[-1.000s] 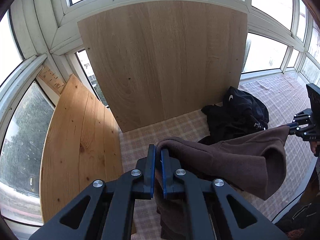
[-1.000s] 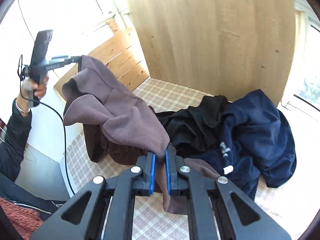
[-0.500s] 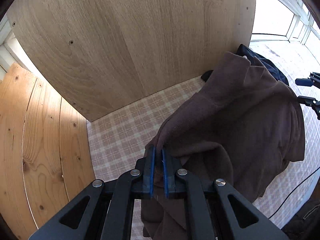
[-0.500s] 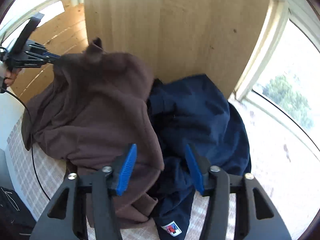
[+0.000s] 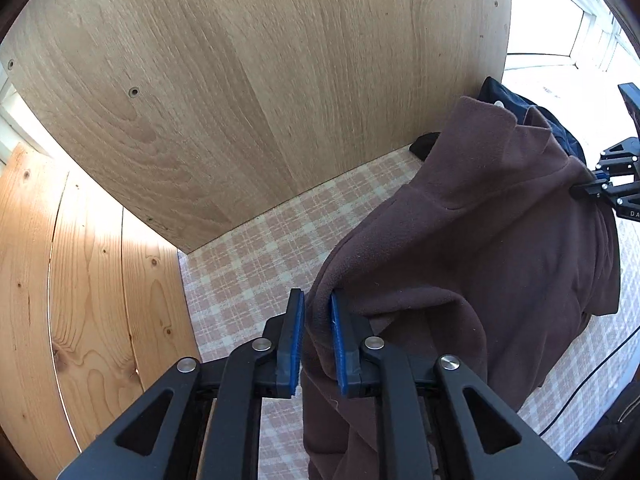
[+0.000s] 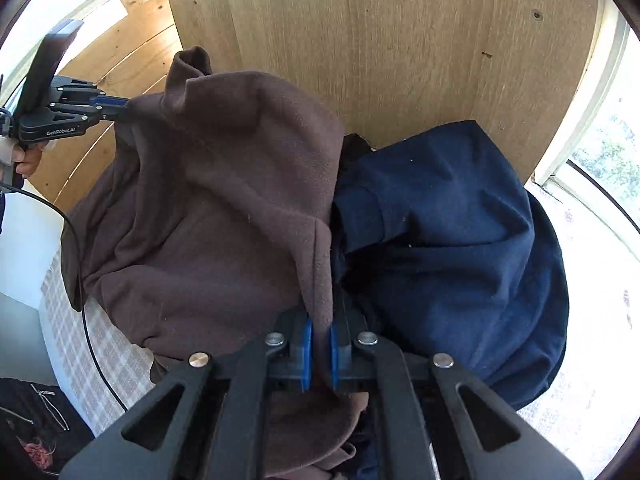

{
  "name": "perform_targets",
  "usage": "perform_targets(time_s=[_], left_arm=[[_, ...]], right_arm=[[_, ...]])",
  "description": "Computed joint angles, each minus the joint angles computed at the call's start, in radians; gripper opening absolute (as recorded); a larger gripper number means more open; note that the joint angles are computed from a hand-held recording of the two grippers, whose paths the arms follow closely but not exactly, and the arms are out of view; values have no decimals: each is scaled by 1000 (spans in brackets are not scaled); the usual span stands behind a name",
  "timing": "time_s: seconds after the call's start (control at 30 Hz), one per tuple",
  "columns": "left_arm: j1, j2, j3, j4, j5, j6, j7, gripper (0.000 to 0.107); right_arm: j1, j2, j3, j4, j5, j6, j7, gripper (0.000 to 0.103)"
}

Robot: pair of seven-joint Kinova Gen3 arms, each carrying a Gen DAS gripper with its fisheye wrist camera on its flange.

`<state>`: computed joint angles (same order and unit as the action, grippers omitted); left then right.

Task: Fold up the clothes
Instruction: 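Lift the brown fleece high with both grippers, shaking it out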

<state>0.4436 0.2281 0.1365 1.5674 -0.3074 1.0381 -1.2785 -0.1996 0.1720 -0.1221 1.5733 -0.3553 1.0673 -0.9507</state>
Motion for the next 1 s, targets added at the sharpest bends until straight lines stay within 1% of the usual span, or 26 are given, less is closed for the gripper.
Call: perform_targets(time_s=[0.03, 0.1, 0.17, 0.27, 0.3, 0.33, 0.37, 0.43, 0.53, 0.63, 0.77, 0.87, 0.93, 1.0], left_arm=[[3, 12, 0, -7, -9, 4, -6, 28], [4, 37, 0, -29, -14, 11, -26, 38], [-3, 68, -1, -54, -3, 15, -61, 38], [-26, 120, -5, -108, 47, 30, -113, 39], [-37, 123, -6, -113, 74, 27, -128, 36], [-49, 123, -6, -115, 102, 20, -141, 18], [-62, 124, -6, -116, 130, 15, -154, 7], [-89, 125, 0, -118, 183, 4, -177, 6], [-72, 60, -16, -71, 182, -37, -160, 5], [-68, -51, -16, -19, 174, -65, -116, 5], [-52, -226, 24, -8, 104, -44, -36, 5], [-47, -355, 105, -37, 6, -2, 42, 5], [-57, -424, 180, -79, -63, 36, 78, 5], [-76, -467, 262, -139, -127, 80, 94, 5]], right_arm=[[8, -3, 1, 4, -11, 4, 10, 6], [10, -9, 2, 8, -15, 8, 13, 6], [5, -21, 1, 16, -8, 3, 16, 6], [-3, -34, 1, 24, 2, 2, 12, 6], [-5, -38, 2, 25, 3, 3, 10, 6], [-4, -44, 3, 27, 0, 5, 10, 6], [-4, -50, 4, 30, -3, 6, 10, 6], [-4, -59, 8, 37, -5, 1, 7, 6], [0, -90, 16, 41, -14, 6, -10, 6], [5, -155, 25, 22, -32, 38, -28, 6], [-12, -278, 37, -41, -29, 102, -73, 5], [-27, -380, 47, -122, -5, 135, -114, 5], [-38, -432, 50, -193, 17, 156, -144, 5], [-41, -478, 51, -269, 47, 185, -184, 5]])
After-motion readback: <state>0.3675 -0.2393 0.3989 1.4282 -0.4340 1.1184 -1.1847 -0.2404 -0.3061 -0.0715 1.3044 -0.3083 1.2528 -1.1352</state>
